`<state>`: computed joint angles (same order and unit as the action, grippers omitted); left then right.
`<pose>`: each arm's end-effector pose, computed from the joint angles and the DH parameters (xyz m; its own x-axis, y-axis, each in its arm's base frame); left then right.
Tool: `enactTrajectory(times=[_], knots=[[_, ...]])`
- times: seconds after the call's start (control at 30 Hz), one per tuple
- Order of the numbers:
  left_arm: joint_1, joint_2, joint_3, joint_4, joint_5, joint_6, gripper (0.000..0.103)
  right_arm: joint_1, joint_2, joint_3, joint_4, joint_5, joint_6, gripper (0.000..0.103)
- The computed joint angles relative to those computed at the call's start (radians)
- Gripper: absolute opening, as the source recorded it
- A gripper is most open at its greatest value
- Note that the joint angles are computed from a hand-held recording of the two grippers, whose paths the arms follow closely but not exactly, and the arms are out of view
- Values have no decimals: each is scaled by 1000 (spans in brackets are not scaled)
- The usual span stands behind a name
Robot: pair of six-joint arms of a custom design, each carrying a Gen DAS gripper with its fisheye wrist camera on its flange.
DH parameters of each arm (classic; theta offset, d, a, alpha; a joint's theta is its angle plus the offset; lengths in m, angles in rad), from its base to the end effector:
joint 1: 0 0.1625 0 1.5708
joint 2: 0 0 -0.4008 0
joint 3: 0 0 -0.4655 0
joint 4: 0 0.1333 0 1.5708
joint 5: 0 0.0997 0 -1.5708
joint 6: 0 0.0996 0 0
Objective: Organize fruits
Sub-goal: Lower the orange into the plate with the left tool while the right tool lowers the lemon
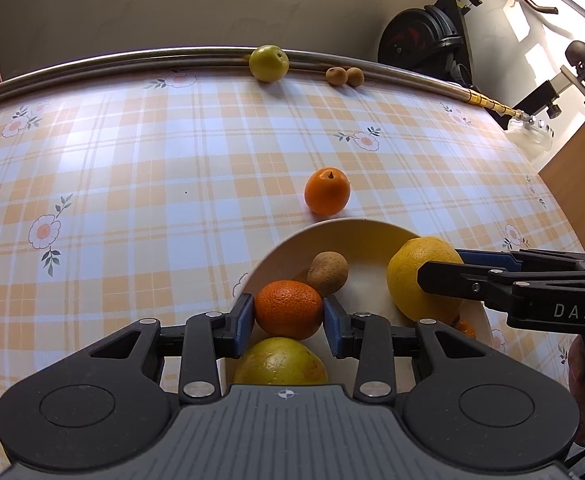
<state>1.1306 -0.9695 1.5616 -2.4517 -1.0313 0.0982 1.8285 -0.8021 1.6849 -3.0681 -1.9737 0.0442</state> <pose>-0.1454 -0.7416 0.1797 -0.7944 0.3171 -0.5180 0.4887 0.8402 -0.2352 0.2717 -0.6611 0.0736 -0.9554 0.0191 0.2946 -0.1662 0.7900 -0.5901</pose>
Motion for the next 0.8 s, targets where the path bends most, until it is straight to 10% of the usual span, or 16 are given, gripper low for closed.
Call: enactTrajectory(times=[0.8], knots=[[-15,-47,32,-43,14,-15,40,8,-26,17,-61,-28,15,52]])
